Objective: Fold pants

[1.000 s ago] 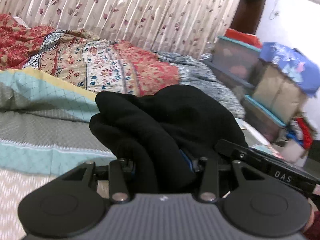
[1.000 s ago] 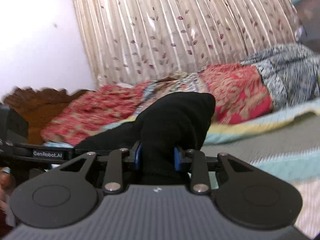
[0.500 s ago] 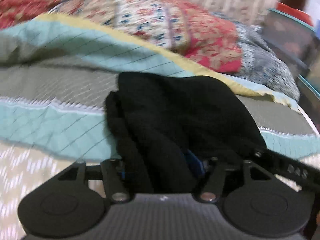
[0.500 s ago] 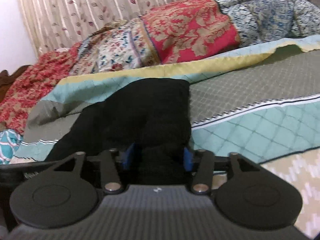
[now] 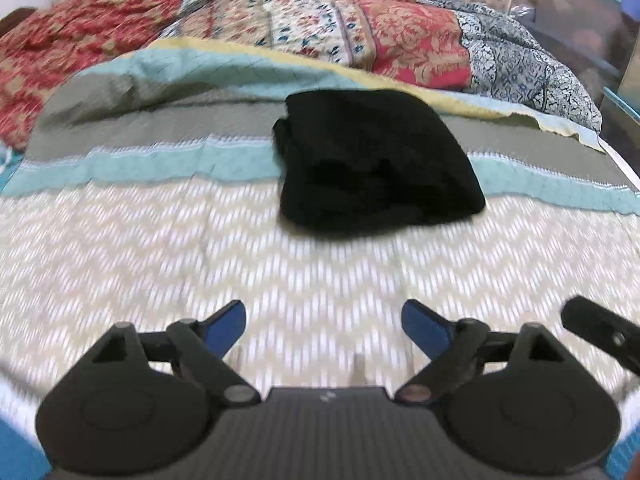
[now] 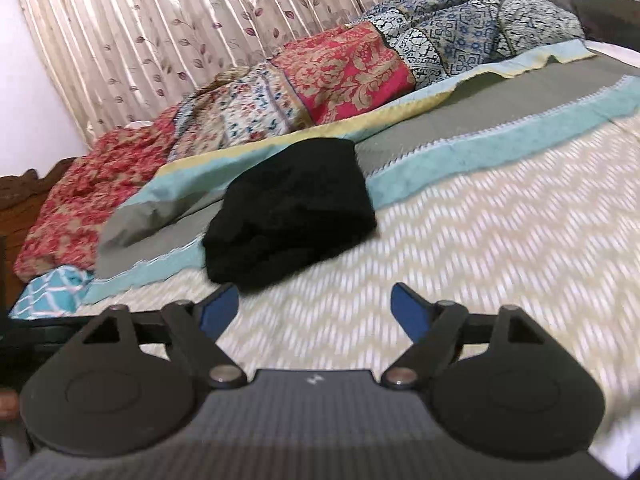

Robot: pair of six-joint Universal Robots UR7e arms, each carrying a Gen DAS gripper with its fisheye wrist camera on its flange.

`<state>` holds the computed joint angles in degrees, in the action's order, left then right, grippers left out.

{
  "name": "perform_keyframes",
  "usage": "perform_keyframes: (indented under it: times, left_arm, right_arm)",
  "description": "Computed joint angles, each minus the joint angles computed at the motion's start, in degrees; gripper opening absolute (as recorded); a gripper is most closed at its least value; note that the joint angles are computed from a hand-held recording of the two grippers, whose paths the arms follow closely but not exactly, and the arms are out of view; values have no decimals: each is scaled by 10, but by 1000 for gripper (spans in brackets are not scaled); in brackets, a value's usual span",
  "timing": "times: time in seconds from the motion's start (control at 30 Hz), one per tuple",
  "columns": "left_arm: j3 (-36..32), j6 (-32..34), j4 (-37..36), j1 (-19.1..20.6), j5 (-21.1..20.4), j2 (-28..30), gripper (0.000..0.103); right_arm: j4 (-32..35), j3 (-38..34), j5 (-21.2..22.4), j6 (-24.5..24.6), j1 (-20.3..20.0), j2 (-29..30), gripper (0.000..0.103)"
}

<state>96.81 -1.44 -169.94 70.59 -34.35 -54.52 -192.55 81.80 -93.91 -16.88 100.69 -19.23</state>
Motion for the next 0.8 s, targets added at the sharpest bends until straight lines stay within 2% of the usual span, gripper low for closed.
perform_keyframes:
  times: [0.2,0.27,0.37,0.5,0.67,0.8]
  left_arm:
    - [95,-41,-3,-40,43,-51,97]
    - [117,-53,-5,-53,56,-64,103]
    - [148,-72,2,-70,70,-81,103]
    - [178,-102,17,-83,59,-106,103]
    - [195,-134,48,-95,82,-119,103]
    - [204,-145,51,-96,83,-128,103]
  right_arm:
    - [-30,94,-4,27,6,-45,87]
    - [-42,120,-8,36,8,-55,88]
    - [-64,147,-10,36,15,-62,89]
    - [-86,168,-20,20,28,-66,97]
    - [-85,179,-17,25,32,-71,97]
    - [-90,192,-27,39,33,-72,97]
